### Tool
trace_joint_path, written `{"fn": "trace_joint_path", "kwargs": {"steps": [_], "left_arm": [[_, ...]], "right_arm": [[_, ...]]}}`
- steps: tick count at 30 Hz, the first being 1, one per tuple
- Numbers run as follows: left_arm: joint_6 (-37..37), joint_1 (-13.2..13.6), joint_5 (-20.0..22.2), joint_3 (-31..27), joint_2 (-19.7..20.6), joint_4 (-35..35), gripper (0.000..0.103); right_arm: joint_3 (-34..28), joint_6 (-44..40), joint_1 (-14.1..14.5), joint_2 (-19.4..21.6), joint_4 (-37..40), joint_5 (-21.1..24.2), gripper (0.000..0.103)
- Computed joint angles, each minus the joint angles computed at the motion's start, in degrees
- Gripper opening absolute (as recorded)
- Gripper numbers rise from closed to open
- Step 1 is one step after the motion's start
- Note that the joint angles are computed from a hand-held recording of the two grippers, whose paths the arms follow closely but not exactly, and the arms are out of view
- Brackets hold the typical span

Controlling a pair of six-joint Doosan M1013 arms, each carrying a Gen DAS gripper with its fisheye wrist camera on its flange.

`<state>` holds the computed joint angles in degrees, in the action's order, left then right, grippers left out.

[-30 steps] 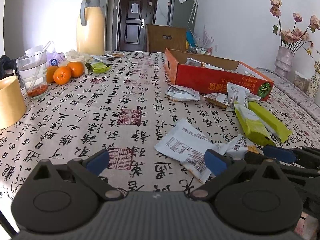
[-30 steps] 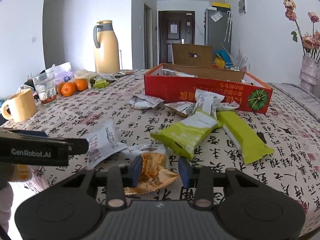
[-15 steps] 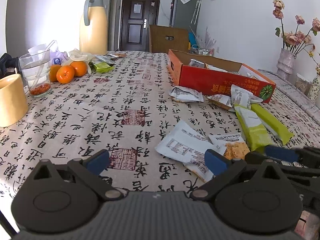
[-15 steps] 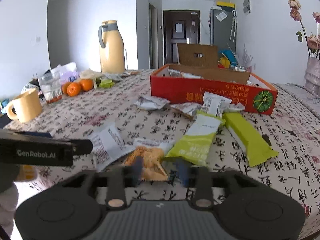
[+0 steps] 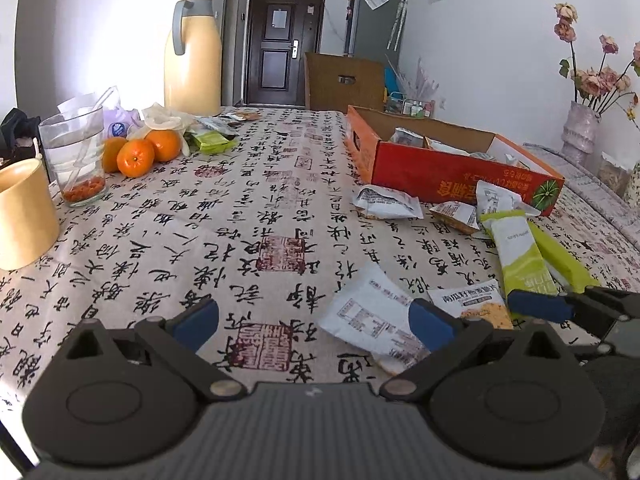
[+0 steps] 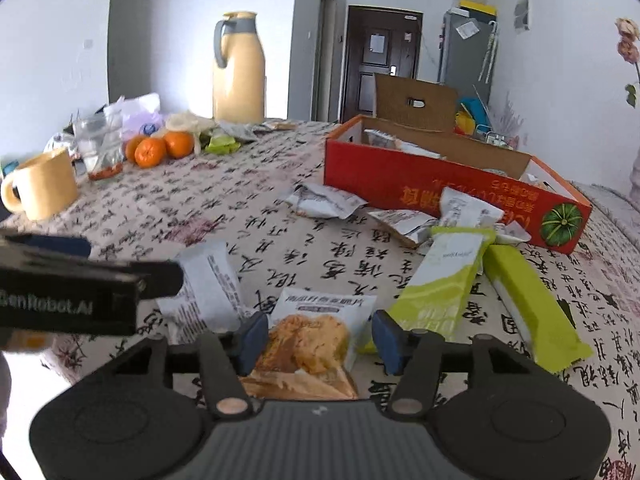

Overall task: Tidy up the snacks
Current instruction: 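Grasp the biscuit packet with the right gripper while the left gripper grasps a white bag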

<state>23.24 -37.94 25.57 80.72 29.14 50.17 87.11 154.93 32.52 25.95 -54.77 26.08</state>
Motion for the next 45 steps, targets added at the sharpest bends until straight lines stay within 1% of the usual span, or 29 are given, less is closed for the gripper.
{"fn": "trace_joint_path", "kwargs": {"steps": [2,4,6,7,8,10,12,17,20,23,27,29,34,38,40,42,43,44,45], "left_arm": [[0.4,0.1,-0.2,0.0,0.0,-0.4,0.103],[0.5,0.2,-0.4,0.0,0.1,-0.7,0.103],[0.6,0.3,-0.3,0.0,0.0,-1.0,0.103],[0.8,0.4,-0.3,0.0,0.0,-1.2,0.103],[0.9,0.4,-0.4,0.1,0.0,-1.3,0.103],[1.1,0.4,-0.4,0.1,0.0,-1.6,0.103],[1.4,0.4,-0.6,0.2,-0.2,-1.9,0.103],[2.4,0.6,-0.6,0.4,-0.4,-3.1,0.103],[5.3,0.6,-1.0,0.2,-0.3,-5.4,0.103],[8.8,0.3,-0.8,-0.5,0.1,-7.3,0.103],[13.8,-0.3,-0.3,-1.8,1.0,-9.6,0.103],[16.6,-0.6,1.1,-2.9,1.8,-11.0,0.103],[20.8,-0.8,4.3,-5.2,3.6,-14.4,0.103],[17.7,-0.9,4.5,-5.6,3.9,-13.7,0.103],[16.4,-1.1,4.5,-5.6,3.9,-12.5,0.099],[14.6,-1.4,4.2,-5.2,3.8,-10.3,0.086],[14.0,-1.5,3.9,-4.9,3.6,-9.8,0.084],[13.2,-1.6,3.9,-4.8,3.5,-9.1,0.080],[12.8,-1.7,4.0,-4.7,3.5,-8.6,0.072]], "right_arm": [[-0.6,-2.7,-0.1,0.4,2.6,0.0,0.057],[-1.0,-3.1,-0.2,0.6,3.5,0.1,0.057],[-1.7,-5.2,-0.4,0.9,6.4,0.1,0.056],[-1.8,-6.5,-0.6,0.8,8.4,-0.2,0.051],[-1.7,-8.1,-0.9,0.7,10.5,-1.0,0.044],[-1.5,-7.5,-0.9,0.5,10.0,-1.3,0.039],[-0.8,-4.8,-0.9,0.2,8.0,-2.1,0.037],[1.2,7.6,-0.5,-1.1,-4.8,-3.3,0.037],[2.7,15.8,-0.4,-2.1,-13.6,-2.7,0.037],[4.1,21.4,-0.8,-3.1,-18.5,-2.1,0.037],[5.7,26.2,-1.5,-4.1,-22.0,-1.4,0.037],[6.4,27.9,-1.8,-4.6,-23.4,-1.4,0.037],[7.7,31.6,-2.5,-5.2,-26.1,-1.8,0.037],[8.2,32.5,-3.2,-5.4,-26.2,-3.0,0.037],[8.4,32.9,-3.4,-5.4,-26.4,-3.6,0.037],[8.7,33.7,-3.6,-5.5,-27.1,-4.1,0.037],[8.8,34.1,-3.7,-5.6,-27.4,-4.4,0.037],[9.0,34.6,-3.9,-5.7,-27.7,-4.7,0.037],[9.1,35.2,-4.0,-5.8,-28.0,-5.0,0.037]]}}
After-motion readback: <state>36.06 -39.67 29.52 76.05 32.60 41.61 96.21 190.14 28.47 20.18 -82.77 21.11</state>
